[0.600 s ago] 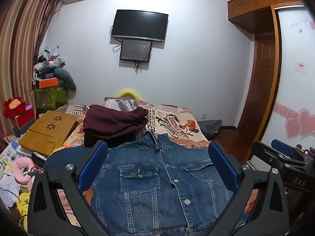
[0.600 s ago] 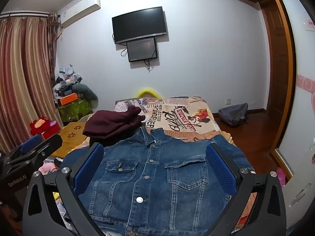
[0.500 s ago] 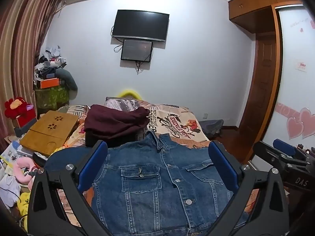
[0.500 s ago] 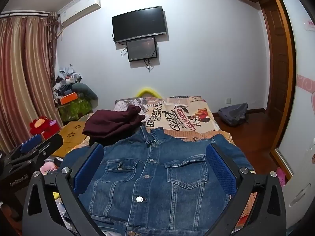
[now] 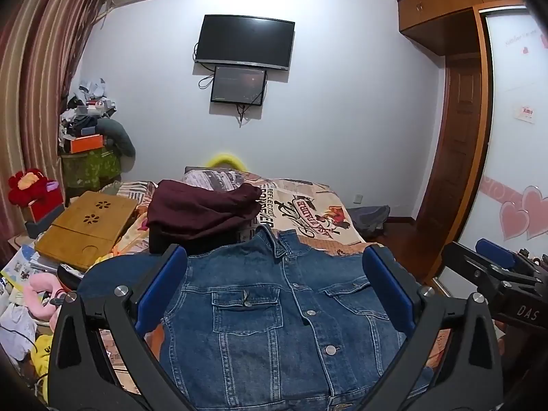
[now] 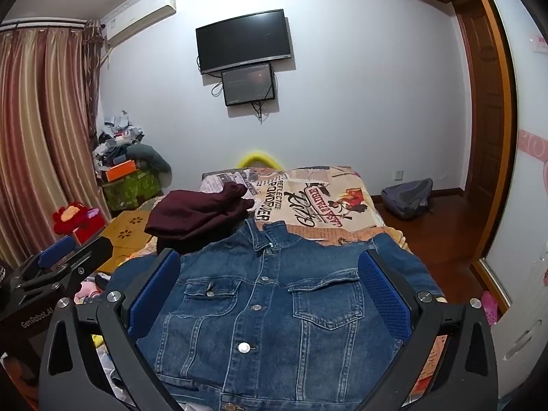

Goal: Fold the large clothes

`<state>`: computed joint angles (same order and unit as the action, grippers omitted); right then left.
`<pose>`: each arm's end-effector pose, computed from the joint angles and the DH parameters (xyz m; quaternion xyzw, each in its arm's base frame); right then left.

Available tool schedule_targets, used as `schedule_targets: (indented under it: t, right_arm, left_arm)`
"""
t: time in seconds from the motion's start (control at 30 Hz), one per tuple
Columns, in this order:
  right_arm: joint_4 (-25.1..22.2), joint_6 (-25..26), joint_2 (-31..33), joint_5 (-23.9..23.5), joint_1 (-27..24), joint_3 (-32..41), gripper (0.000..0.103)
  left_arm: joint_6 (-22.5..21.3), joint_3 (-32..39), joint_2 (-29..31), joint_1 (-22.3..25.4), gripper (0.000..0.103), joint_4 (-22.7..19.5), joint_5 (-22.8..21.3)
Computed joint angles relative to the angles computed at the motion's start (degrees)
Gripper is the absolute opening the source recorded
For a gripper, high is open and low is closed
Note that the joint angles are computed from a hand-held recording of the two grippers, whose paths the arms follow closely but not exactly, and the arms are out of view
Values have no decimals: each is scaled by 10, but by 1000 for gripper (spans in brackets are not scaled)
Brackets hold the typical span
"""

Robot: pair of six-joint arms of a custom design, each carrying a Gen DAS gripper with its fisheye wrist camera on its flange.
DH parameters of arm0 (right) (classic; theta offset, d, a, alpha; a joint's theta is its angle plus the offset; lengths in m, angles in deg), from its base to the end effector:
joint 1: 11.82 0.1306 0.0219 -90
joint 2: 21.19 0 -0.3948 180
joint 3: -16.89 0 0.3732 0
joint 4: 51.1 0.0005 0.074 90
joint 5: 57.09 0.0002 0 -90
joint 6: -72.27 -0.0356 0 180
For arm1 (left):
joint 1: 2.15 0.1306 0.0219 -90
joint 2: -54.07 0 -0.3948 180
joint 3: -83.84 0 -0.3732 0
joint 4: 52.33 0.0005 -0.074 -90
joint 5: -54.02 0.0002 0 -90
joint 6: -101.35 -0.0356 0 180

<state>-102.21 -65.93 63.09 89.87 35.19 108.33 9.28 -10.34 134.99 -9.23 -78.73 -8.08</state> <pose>0.3085 0.2865 0.5050 0.1949 0.8070 -0.0420 0.5559 0.4241 -0.0700 0.5135 0.1992 0.7888 -0.2230 0.5370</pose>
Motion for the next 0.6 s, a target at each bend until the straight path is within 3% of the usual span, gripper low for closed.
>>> schedule_targets:
  t: [0.6]
  right_arm:
    - [-11,0,9,-10,-3,8,103]
  left_arm:
    - [-4,5,0,5,103,-6,4]
